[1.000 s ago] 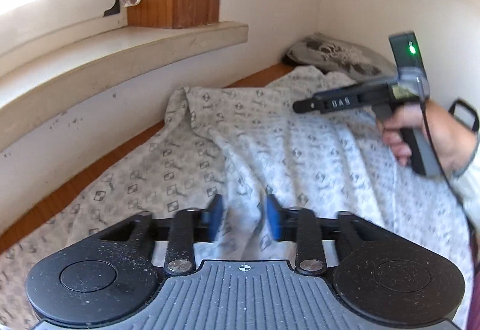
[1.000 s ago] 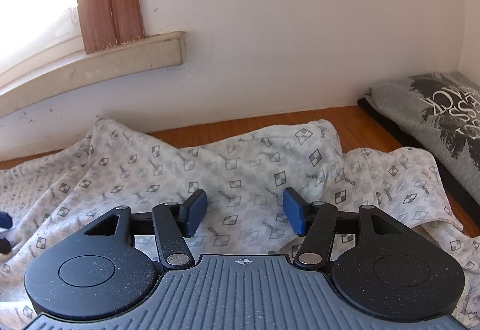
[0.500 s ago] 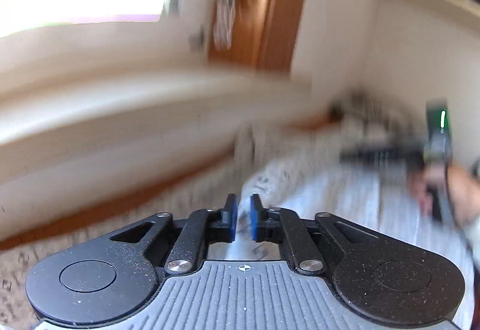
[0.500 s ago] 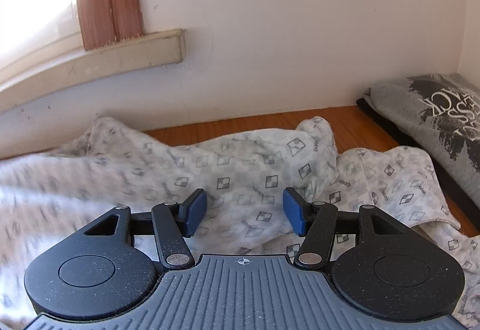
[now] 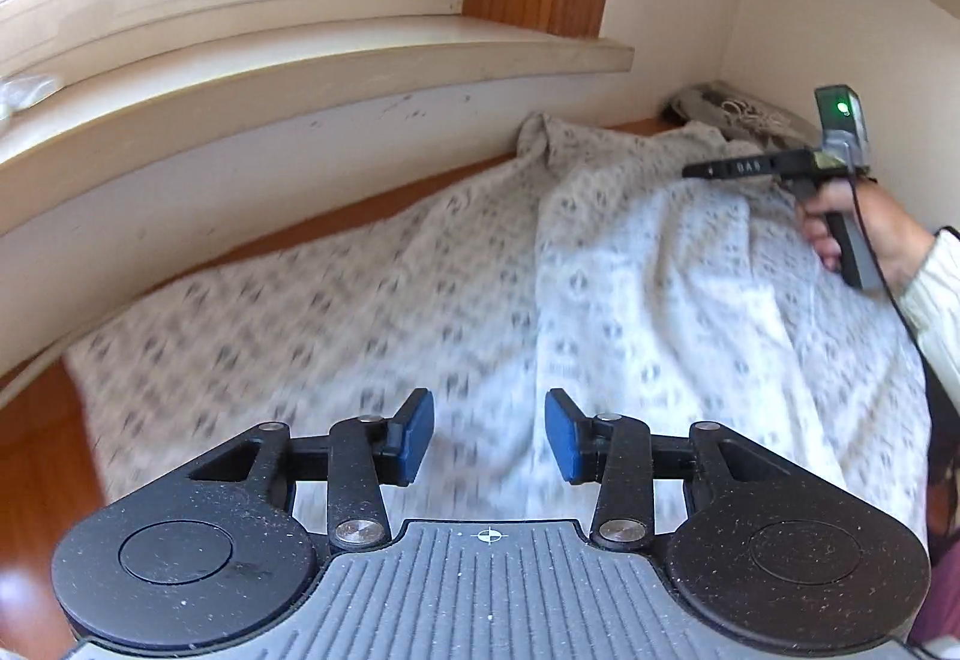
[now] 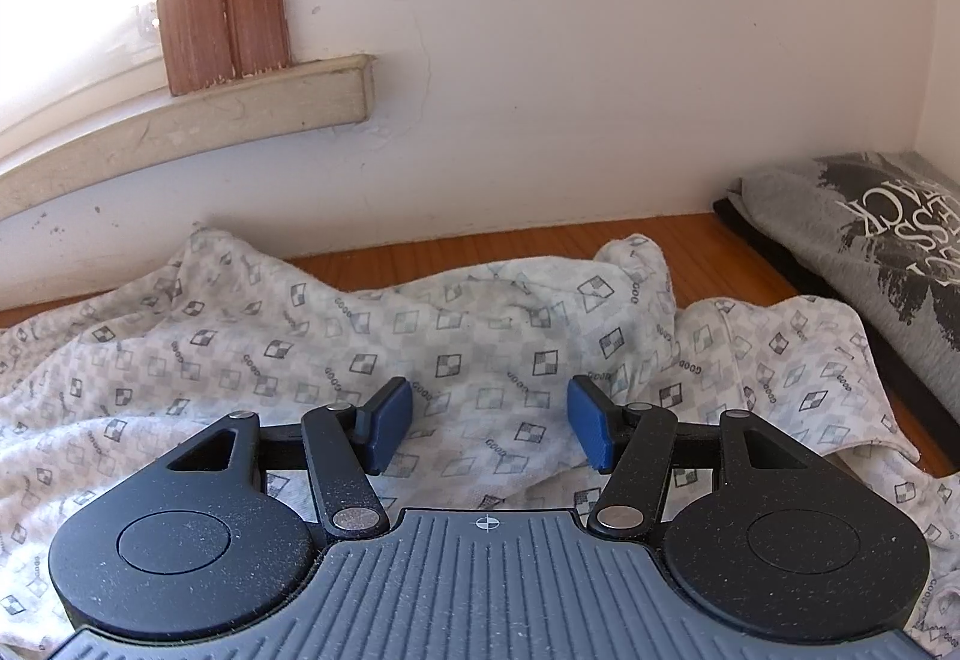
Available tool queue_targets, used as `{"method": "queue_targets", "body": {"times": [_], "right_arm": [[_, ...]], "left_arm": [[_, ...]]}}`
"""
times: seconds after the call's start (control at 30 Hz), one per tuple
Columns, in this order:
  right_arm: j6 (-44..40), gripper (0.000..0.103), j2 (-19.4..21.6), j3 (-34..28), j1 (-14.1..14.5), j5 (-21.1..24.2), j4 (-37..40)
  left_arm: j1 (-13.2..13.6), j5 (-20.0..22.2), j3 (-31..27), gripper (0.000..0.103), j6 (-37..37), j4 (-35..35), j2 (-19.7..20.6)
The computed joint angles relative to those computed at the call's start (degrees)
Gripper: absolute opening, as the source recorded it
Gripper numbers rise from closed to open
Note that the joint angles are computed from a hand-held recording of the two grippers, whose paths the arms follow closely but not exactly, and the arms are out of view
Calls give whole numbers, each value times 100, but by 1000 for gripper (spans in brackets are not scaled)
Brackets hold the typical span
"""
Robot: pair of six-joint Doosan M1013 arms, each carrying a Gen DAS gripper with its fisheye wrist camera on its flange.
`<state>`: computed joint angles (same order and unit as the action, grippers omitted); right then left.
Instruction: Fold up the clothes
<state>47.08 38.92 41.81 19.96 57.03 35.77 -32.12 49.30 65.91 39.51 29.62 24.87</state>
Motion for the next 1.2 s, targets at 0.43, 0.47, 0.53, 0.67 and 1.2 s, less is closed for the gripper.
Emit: {"method": "queue_targets", "body": {"times": [0.43,0.47,0.53,0.67,1.2], "right_arm": [[-1,59,0,-8,8,-29,-36],[-1,59,0,-8,8,-29,-36],[3,59,-1,-3,10,-37,-39],[0,59,-23,42,19,-86,-54],[-25,60,-10,13,15,-90,-65]], "left_arm": [[-295,-165,449,32,117,239,-243],[-293,-259,483,12,223,202,-263],[-307,-306,488,2,235,250,-277],[-321,-272,517,2,-192,704,-453],[-705,586,251,63,-521,1402,-211]]}}
